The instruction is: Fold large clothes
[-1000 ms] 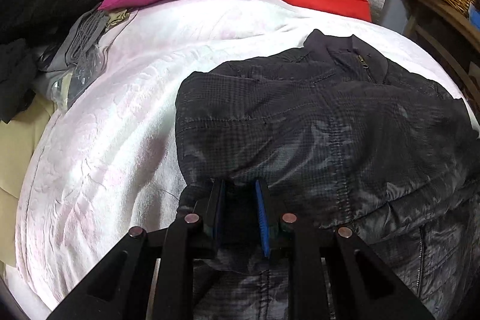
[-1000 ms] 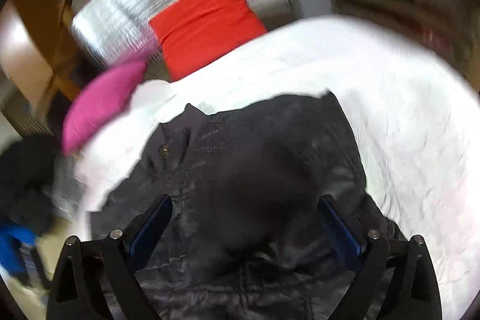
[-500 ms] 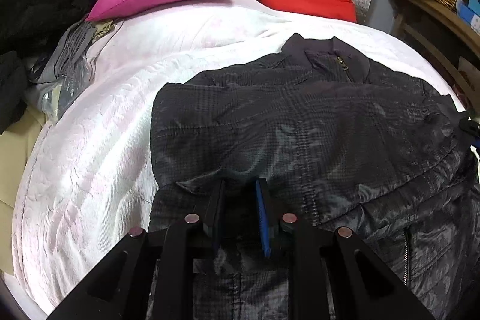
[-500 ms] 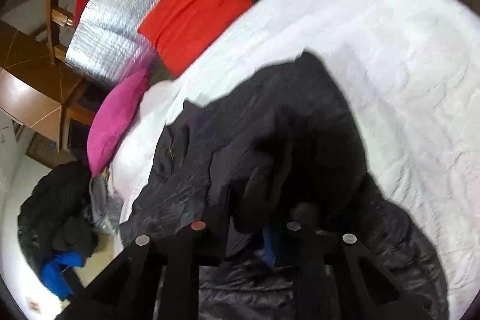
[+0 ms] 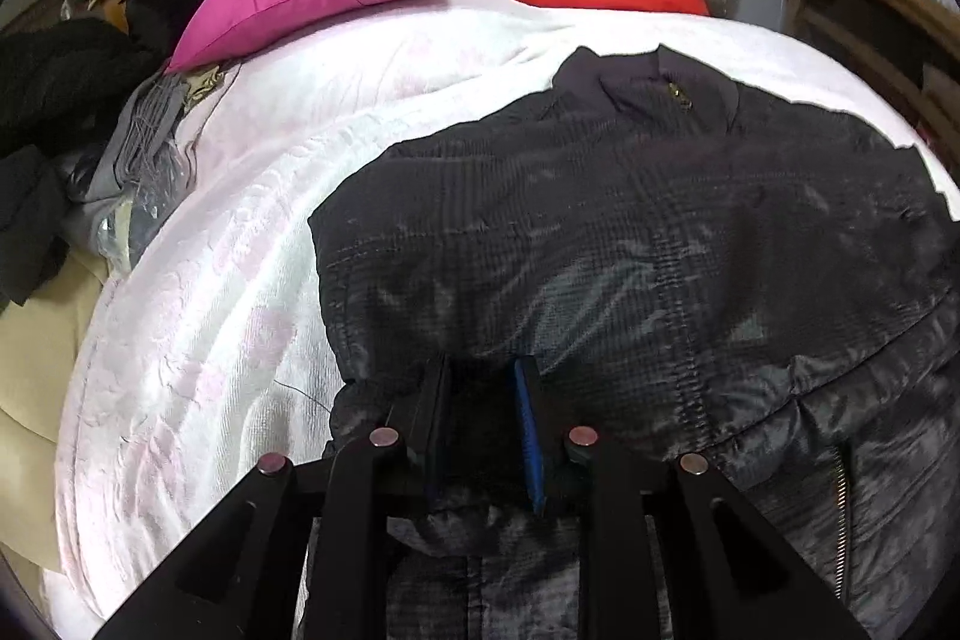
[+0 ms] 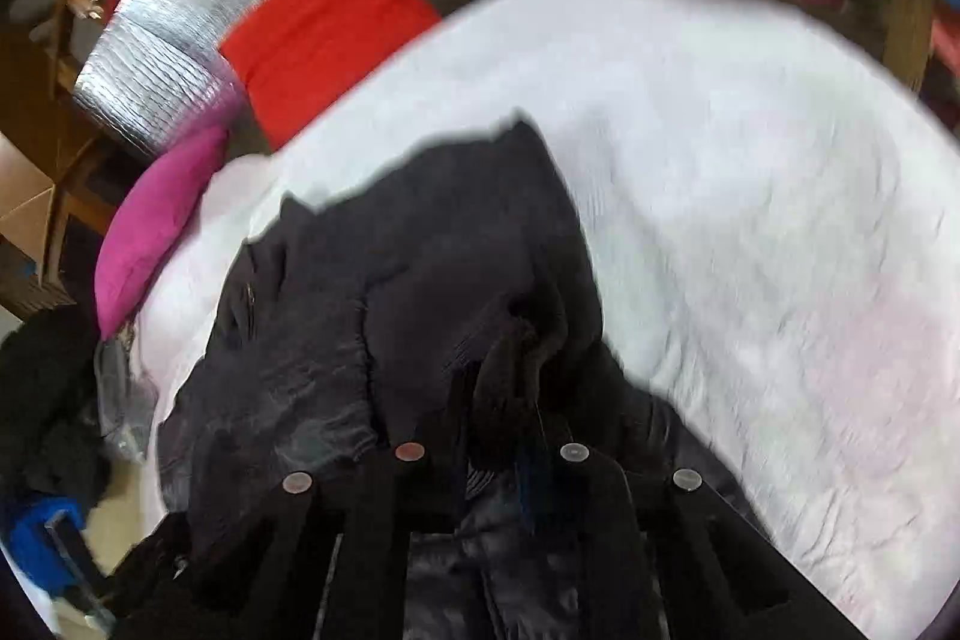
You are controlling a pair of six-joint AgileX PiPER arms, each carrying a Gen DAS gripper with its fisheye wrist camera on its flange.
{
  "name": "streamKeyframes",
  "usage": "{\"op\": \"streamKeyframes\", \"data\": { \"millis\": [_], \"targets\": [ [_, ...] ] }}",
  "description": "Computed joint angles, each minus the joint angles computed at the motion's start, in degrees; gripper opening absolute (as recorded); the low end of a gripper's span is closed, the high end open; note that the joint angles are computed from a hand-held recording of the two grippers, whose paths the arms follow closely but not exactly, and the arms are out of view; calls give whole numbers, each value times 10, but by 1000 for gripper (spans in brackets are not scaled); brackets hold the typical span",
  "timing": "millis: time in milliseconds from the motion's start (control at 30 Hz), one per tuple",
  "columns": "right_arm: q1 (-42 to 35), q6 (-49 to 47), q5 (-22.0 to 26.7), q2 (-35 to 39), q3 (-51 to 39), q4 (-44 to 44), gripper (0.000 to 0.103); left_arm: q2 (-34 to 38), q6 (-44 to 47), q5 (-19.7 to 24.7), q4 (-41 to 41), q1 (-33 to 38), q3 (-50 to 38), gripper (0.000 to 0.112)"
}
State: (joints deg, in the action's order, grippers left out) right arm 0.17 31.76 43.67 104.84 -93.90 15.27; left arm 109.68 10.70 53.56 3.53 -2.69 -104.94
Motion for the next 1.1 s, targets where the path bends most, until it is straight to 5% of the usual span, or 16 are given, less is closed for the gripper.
{"op": "streamKeyframes", "data": {
  "millis": [100, 200, 267, 300, 333, 400, 533, 633, 900, 1100],
  "targets": [
    [-30, -65, -11, -21, 20, 87, 16, -8, 2, -9, -3, 2, 12, 22],
    [-32, -49, -39, -56, 40, 56, 24, -19, 2, -22, -5, 3, 30, 24],
    [-22, -14, -53, -70, 44, 2, 47, -26, 5, -33, -6, 2, 42, 29],
    [-14, 10, -67, -83, 54, -34, 78, -33, 7, -41, -8, 3, 51, 36],
    [0, 49, -81, -90, 55, -80, 88, -39, 7, -49, -9, 2, 59, 41],
    [27, 122, -126, -113, 78, -183, 88, -48, 9, -64, -11, 2, 71, 43],
    [66, 156, -104, -103, 47, -295, 80, -53, 18, -73, -29, 5, 77, 43],
    [77, 85, -67, -67, 5, -260, 61, -57, 24, -81, -35, 7, 81, 43],
    [64, -12, 82, 41, -94, -169, 61, -72, 17, -104, -27, 6, 99, 43],
    [65, 12, -4, -25, -19, -186, 61, -73, 11, -109, -22, 6, 101, 43]
  ]
}}
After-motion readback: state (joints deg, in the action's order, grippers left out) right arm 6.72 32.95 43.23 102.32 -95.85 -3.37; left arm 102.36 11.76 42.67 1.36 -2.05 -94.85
